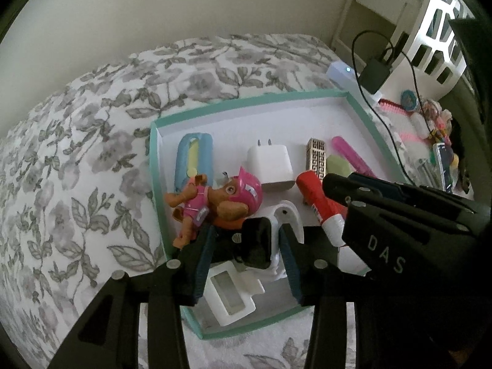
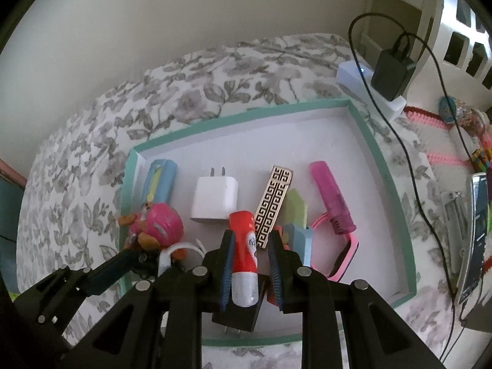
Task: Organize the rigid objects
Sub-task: 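Carry the red tube and white band into the tray and open both tools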
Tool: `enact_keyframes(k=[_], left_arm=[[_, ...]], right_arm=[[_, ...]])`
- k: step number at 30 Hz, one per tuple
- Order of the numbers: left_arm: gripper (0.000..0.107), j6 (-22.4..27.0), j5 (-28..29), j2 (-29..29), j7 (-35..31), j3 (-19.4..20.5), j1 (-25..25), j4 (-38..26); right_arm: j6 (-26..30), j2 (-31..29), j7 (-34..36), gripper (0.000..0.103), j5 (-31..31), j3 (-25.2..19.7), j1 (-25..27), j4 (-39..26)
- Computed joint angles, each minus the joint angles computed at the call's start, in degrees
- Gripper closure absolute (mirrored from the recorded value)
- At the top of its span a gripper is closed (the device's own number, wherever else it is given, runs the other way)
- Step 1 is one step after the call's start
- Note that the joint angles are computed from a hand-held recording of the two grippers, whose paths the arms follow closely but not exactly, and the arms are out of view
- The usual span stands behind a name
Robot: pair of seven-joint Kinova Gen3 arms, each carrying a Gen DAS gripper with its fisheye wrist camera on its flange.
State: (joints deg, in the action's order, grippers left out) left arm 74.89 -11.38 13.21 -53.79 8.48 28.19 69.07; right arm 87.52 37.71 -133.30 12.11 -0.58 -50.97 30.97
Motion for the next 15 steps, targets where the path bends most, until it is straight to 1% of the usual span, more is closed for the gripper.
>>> enact_keyframes(k=[4,9,13,14,15], left_arm=[[0.063,-0.1,-1.9,-0.9,1.6,-0.3,0.6,-0.1],[0.063,-0.2,-4.1,-2.3,5.2,-0.7,0.4,0.7],[0.063,1.1,-6.7,-2.7,8.7,-0.8,0.4,1.1],[0.062,1.8,-7.4,-2.7,9.8,-1.0,0.3,1.1],[0.056,2.5,-7.9,-2.6,10.6,-1.0,0.2,1.0]], right_arm=[[-1.6,-1.2,-0.8,0.078,1.1,0.5,-0.6,1.4],[-4.9,-3.5,-2.9,0.078,3.1,0.7,-1.1,4.4],[-4.8,-3.4,-2.9,0.078,3.4,0.1,-0.9,4.1],[-4.3,-3.0,-2.5,0.078,3.1,-0.1,-0.7,3.6],[-3.9,-2.7,-2.1,0.078,3.0,-0.2,-0.6,3.2]])
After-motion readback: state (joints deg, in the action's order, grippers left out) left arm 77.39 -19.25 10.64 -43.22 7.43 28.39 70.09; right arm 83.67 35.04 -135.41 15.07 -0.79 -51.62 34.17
